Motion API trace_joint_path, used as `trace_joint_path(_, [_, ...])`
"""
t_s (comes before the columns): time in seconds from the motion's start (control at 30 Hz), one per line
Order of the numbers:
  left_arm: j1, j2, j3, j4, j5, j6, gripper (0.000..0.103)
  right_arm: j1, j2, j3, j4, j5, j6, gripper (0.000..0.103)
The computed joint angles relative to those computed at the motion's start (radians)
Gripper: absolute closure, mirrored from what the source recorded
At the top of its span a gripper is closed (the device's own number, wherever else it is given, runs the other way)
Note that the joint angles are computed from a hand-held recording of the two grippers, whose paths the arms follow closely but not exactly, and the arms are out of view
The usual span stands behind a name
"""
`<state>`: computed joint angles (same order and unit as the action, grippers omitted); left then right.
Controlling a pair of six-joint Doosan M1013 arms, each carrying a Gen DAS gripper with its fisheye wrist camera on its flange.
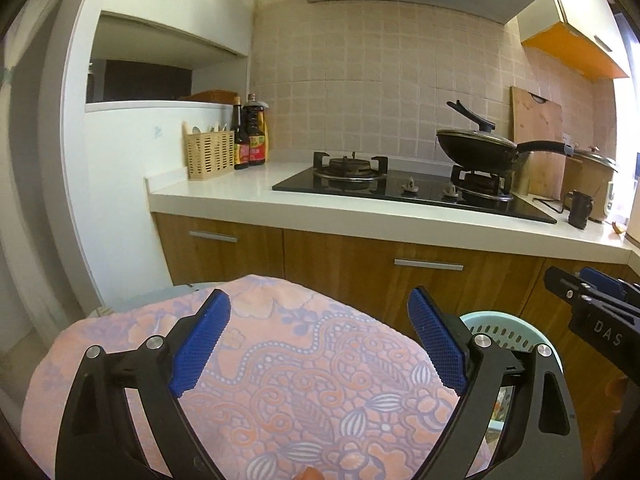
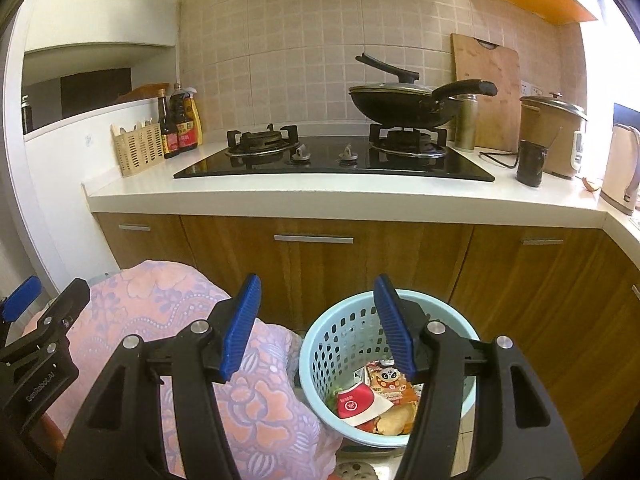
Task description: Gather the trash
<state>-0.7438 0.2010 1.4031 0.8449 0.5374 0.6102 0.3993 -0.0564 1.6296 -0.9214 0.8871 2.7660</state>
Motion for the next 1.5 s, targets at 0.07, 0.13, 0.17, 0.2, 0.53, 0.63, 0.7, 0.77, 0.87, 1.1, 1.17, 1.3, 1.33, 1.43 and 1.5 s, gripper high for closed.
trace_joint_path(0.07, [0.001,0.002,-0.002,-0.001,0.003,-0.007,0.015,-0.001,-0.004,0.002,-0.005,0.001,0.005,0.048])
trace_joint_path(0.13, [0.002,0.003,-0.003,-0.005,0.004,-0.008,0.015,0.000,-0.009,0.006,-0.013,0.004,0.013,0.048])
trace_joint_path(0.17, [0.001,0.004,-0.002,0.001,0.004,-0.013,0.015,0.000,-0.011,0.008,-0.018,0.007,0.017,0.048])
trace_joint_path(0.2, [0.001,0.005,-0.001,0.010,0.003,-0.021,0.015,0.000,-0.014,0.011,-0.024,0.009,0.023,0.048])
trace_joint_path(0.53, [-0.008,0.020,-0.005,0.035,0.018,-0.029,0.015,-0.014,-0.036,0.034,-0.015,0.004,0.027,0.045])
trace_joint_path(0.63, [-0.013,0.025,-0.007,0.062,0.033,-0.039,0.015,-0.021,-0.040,0.036,-0.006,-0.002,0.024,0.045])
trace_joint_path(0.7, [-0.016,0.026,-0.006,0.080,0.039,-0.049,0.015,-0.026,-0.044,0.038,0.000,-0.010,0.019,0.045])
trace_joint_path(0.77, [-0.017,0.029,-0.009,0.082,0.044,-0.048,0.015,-0.025,-0.045,0.039,-0.004,-0.009,0.024,0.045])
trace_joint_path(0.87, [-0.016,0.033,-0.011,0.073,0.045,-0.039,0.015,-0.024,-0.045,0.040,-0.004,-0.008,0.025,0.045])
trace_joint_path(1.1, [-0.019,0.031,-0.006,0.083,0.041,-0.036,0.015,-0.030,-0.045,0.042,0.013,-0.013,0.013,0.045])
trace_joint_path(1.17, [-0.019,0.031,-0.006,0.085,0.039,-0.035,0.015,-0.032,-0.045,0.042,0.019,-0.016,0.011,0.045])
trace_joint_path(1.3, [-0.018,0.030,-0.006,0.081,0.034,-0.034,0.015,-0.029,-0.043,0.043,0.017,-0.013,0.012,0.045])
trace_joint_path(1.33, [-0.017,0.030,-0.006,0.081,0.033,-0.034,0.015,-0.028,-0.042,0.042,0.015,-0.012,0.013,0.045])
trace_joint_path(1.43, [-0.015,0.030,-0.006,0.084,0.029,-0.037,0.015,-0.028,-0.042,0.042,0.013,-0.012,0.014,0.045])
trace_joint_path(1.5, [-0.016,0.028,-0.005,0.085,0.026,-0.041,0.015,-0.030,-0.041,0.042,0.014,-0.013,0.013,0.045])
